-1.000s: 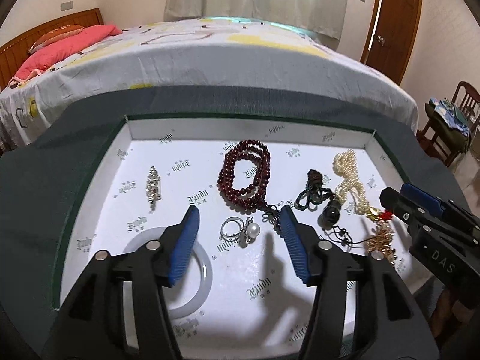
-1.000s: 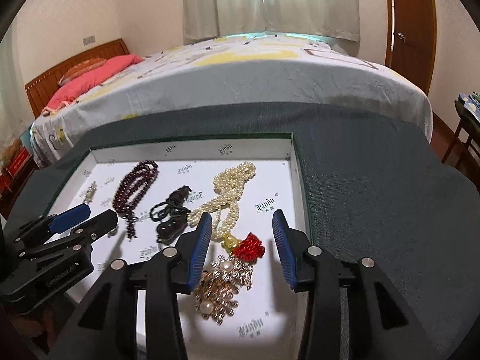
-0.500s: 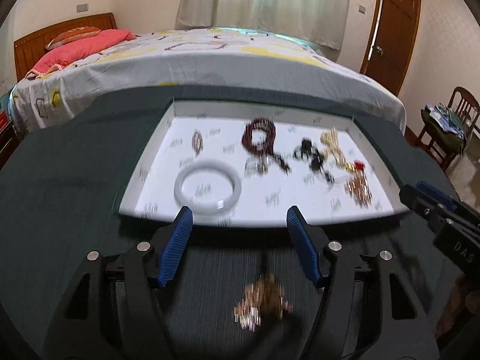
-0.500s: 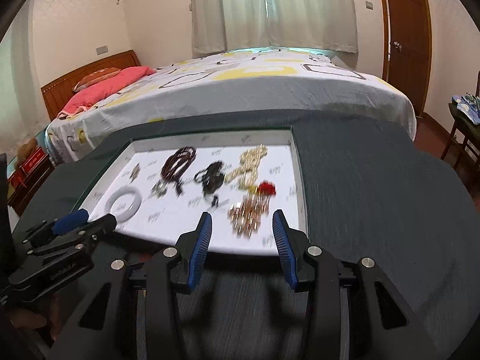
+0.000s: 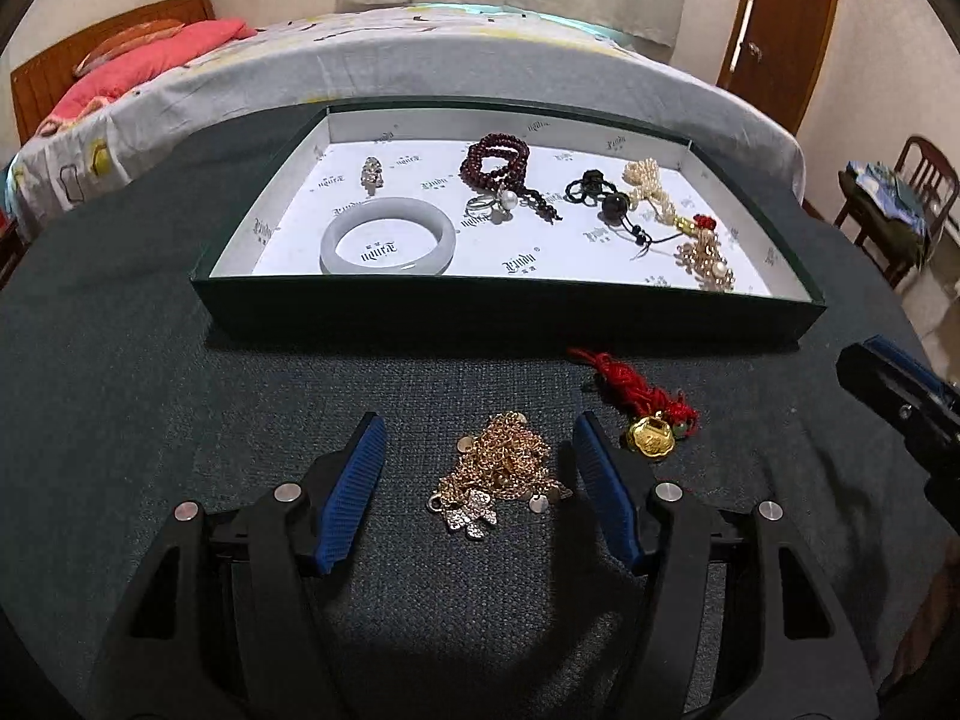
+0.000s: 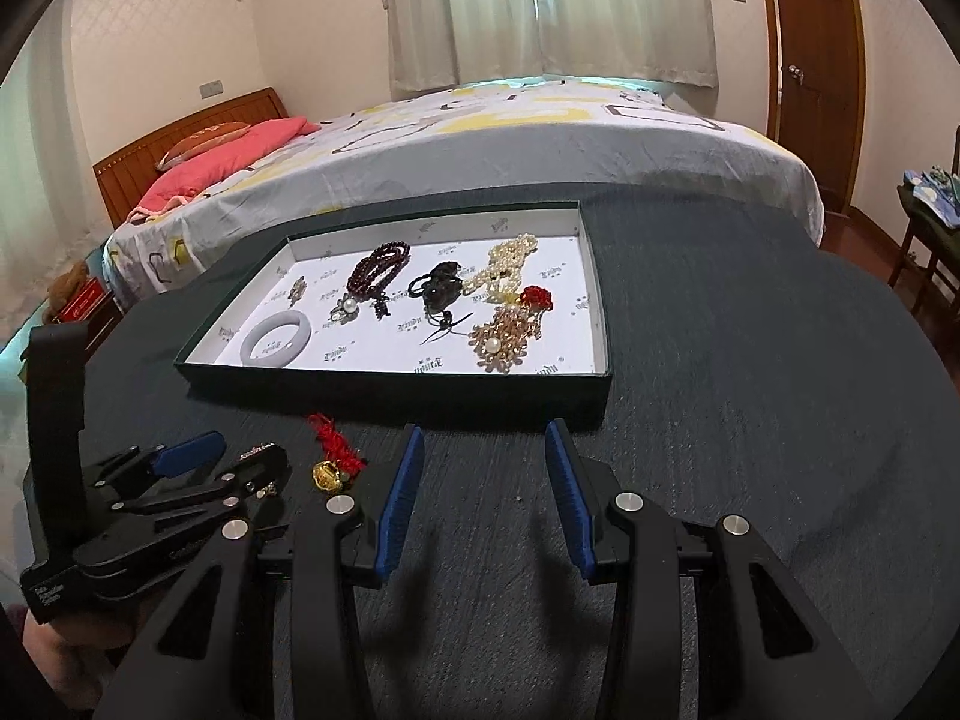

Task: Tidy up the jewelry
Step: 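Grasp the gold chain necklace with the left tool while the right tool grasps the red tassel pendant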

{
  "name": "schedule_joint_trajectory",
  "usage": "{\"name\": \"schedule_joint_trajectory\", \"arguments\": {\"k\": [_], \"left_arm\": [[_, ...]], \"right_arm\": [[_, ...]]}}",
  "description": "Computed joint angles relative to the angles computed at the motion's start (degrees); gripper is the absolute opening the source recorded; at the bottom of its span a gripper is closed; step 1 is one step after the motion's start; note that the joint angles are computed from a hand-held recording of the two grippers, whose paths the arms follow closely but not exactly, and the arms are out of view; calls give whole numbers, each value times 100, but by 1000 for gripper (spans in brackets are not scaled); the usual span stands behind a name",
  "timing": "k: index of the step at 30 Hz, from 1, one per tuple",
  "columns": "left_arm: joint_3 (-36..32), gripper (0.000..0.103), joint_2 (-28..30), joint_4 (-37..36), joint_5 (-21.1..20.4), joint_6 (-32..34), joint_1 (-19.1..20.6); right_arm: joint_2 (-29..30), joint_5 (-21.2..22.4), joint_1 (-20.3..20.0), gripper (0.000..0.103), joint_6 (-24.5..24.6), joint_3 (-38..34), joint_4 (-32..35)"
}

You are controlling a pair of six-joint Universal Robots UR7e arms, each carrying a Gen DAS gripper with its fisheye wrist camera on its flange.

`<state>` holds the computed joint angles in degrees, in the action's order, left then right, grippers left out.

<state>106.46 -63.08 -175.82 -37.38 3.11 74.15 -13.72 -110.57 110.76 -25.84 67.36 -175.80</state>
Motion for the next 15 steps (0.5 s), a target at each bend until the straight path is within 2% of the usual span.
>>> {"name": "schedule_joint_trajectory", "arguments": {"k": [5, 7, 9, 15], "left_arm": [[15, 42, -4, -35, 12, 120, -3], [40, 26, -41, -52, -74, 177, 14], [56, 18, -71, -39, -168, 242, 29], [129, 13, -152, -125, -296, 254, 49]], "right_arm": [[-1, 37, -16, 42, 36, 18, 3], [-2, 30, -16, 42, 28, 22, -2], [-1, 25, -15, 42, 38, 39, -11], [31, 11, 19, 42, 16, 33, 27]]}}
